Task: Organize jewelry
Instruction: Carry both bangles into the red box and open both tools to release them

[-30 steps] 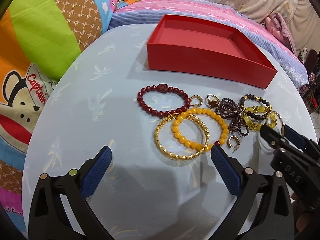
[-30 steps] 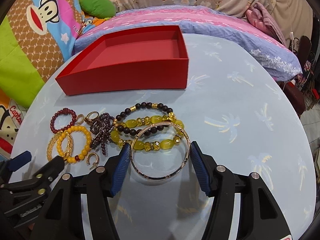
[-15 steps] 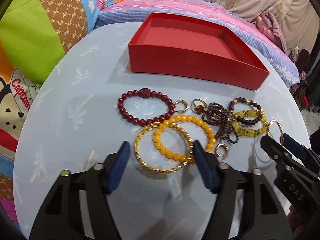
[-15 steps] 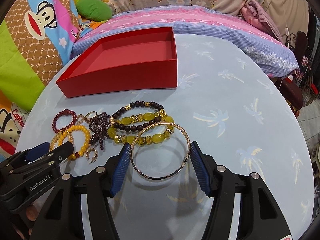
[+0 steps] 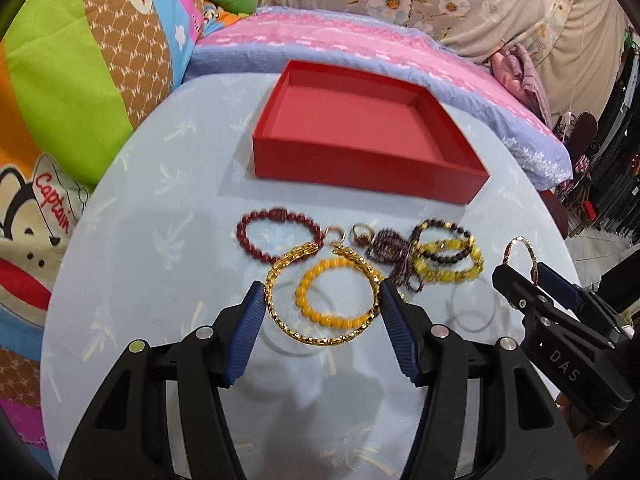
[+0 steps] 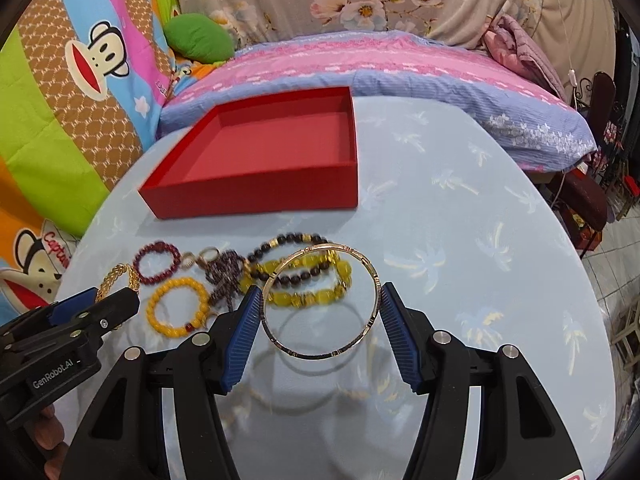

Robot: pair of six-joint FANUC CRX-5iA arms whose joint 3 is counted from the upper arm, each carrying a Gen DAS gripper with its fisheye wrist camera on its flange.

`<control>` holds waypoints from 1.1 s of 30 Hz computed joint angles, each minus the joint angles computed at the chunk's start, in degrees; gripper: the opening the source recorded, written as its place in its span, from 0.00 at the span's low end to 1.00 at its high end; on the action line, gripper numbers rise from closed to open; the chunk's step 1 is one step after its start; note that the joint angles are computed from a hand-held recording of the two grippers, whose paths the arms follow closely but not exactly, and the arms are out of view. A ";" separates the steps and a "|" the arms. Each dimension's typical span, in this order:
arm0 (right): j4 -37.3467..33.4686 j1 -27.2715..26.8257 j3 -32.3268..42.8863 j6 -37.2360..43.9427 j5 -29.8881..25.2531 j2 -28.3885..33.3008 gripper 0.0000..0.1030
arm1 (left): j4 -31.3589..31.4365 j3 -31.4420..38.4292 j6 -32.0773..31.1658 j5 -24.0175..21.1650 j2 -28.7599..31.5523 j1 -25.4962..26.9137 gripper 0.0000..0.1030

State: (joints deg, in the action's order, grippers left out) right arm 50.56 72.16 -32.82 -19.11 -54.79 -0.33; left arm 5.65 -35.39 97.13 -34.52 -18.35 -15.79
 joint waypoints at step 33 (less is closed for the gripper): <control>-27.01 -29.17 42.59 50.52 9.46 28.24 0.56 | -1.58 43.46 -8.37 -5.12 41.10 2.97 0.54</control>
